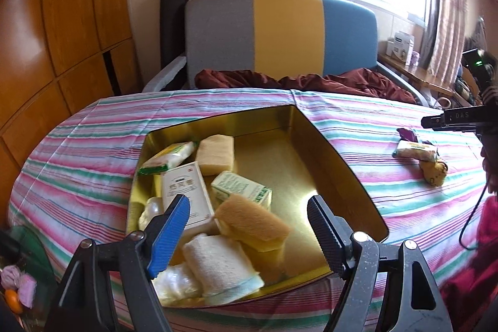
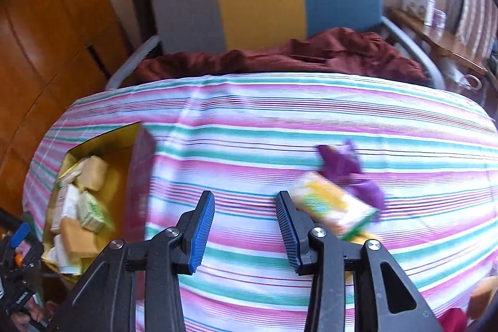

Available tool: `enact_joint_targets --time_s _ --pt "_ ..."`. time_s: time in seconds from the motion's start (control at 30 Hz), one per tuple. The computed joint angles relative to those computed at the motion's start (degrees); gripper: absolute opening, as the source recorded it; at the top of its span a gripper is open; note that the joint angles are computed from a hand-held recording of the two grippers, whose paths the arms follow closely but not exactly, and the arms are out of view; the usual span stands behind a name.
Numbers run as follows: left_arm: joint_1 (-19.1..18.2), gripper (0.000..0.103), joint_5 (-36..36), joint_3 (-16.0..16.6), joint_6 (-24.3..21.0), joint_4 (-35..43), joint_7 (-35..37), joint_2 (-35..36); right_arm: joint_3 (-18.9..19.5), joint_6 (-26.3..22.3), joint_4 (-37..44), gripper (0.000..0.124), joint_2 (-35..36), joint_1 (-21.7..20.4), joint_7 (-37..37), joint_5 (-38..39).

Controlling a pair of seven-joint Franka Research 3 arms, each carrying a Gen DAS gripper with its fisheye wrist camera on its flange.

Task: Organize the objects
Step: 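Move both grippers back to the packets and sock on the cloth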

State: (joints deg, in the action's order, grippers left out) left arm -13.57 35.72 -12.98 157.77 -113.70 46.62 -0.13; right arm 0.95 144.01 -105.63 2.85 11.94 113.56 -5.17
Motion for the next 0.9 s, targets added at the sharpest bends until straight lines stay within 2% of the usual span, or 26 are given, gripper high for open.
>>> enact_joint_targets --time_s 0.17,0.27,0.3,0.33,0.4,0.53,0.9 --pt "-1.52 0.078 -1.05 -0.85 -0.83 3.11 2.89 2.47 -2.4 1.25 -4.48 0.041 -2.14 -3.17 7.81 -5.09" --pt "-2.74 0.078 -2.34 -1.19 -1.54 5.64 5.21 4.5 -3.19 4.01 -8.36 0.041 -3.02 -5.4 13.34 -4.94" --pt "-3.23 0.078 -2.64 -1.31 -1.72 6.38 5.88 5.11 -3.32 3.29 -8.77 0.041 -2.85 -6.02 14.21 -3.25" --pt "-3.73 0.078 -2.87 -1.43 -1.95 7.33 6.72 5.89 -3.45 1.63 -8.32 0.041 -2.43 -6.56 14.5 -0.71" --pt "-4.75 0.078 -3.21 -1.56 -2.4 9.21 8.05 7.44 -3.54 2.49 -9.04 0.041 -2.7 -7.28 14.67 1.42" --pt "-6.82 0.078 -6.13 -2.17 -3.64 14.16 11.78 11.63 -3.31 1.14 -9.19 0.041 -2.68 -7.89 12.66 5.83" --pt "-12.54 0.078 -13.84 -3.55 -9.88 29.68 22.09 24.09 -3.4 2.88 -11.76 0.041 -4.39 -9.03 10.84 12.56"
